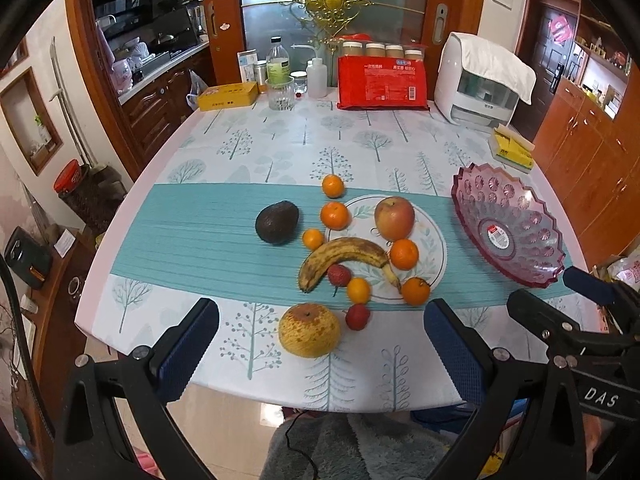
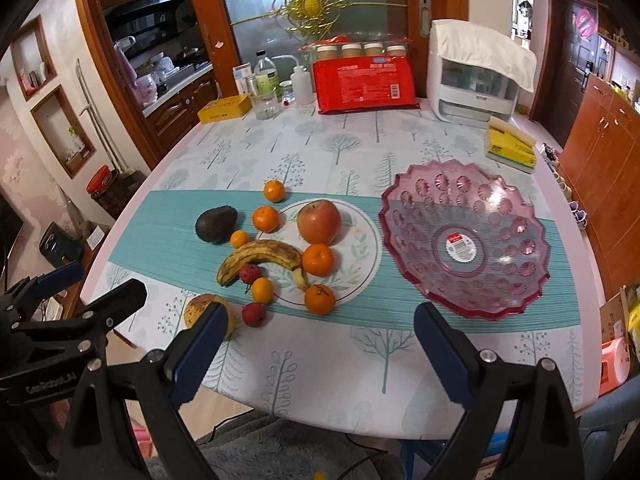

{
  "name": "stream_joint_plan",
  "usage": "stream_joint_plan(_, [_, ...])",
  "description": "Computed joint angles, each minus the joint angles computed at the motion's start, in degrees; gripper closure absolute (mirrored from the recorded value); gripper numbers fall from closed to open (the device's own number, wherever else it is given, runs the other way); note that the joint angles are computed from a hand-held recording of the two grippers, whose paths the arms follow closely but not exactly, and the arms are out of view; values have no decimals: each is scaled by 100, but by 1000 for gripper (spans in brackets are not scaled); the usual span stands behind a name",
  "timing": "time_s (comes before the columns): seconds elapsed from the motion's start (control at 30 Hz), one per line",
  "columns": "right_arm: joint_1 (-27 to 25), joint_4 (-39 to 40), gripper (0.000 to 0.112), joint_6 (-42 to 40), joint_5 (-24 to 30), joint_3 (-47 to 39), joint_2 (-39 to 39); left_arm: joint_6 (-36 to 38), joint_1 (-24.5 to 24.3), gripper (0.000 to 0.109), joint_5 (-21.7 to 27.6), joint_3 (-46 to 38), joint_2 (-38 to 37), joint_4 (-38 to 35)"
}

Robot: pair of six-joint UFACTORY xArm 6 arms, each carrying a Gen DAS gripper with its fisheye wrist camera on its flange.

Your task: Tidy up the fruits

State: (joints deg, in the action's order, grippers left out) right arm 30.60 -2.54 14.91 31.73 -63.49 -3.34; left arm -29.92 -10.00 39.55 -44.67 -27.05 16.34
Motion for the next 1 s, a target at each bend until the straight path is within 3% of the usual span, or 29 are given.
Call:
stream_joint_plan(0.4, [211,201,18,24,402,-646,665,1754,838,7,-299,673,-177,-1169])
stream_joint_plan(0.63, [283,447,19,79,631,-964,1094,2850,1123,7,-259,613,489,-2018])
stream_joint_plan(1.0, [217,-140,19,911,807,-1355,1667,4074,1080,8,-472,221,1852,-3122])
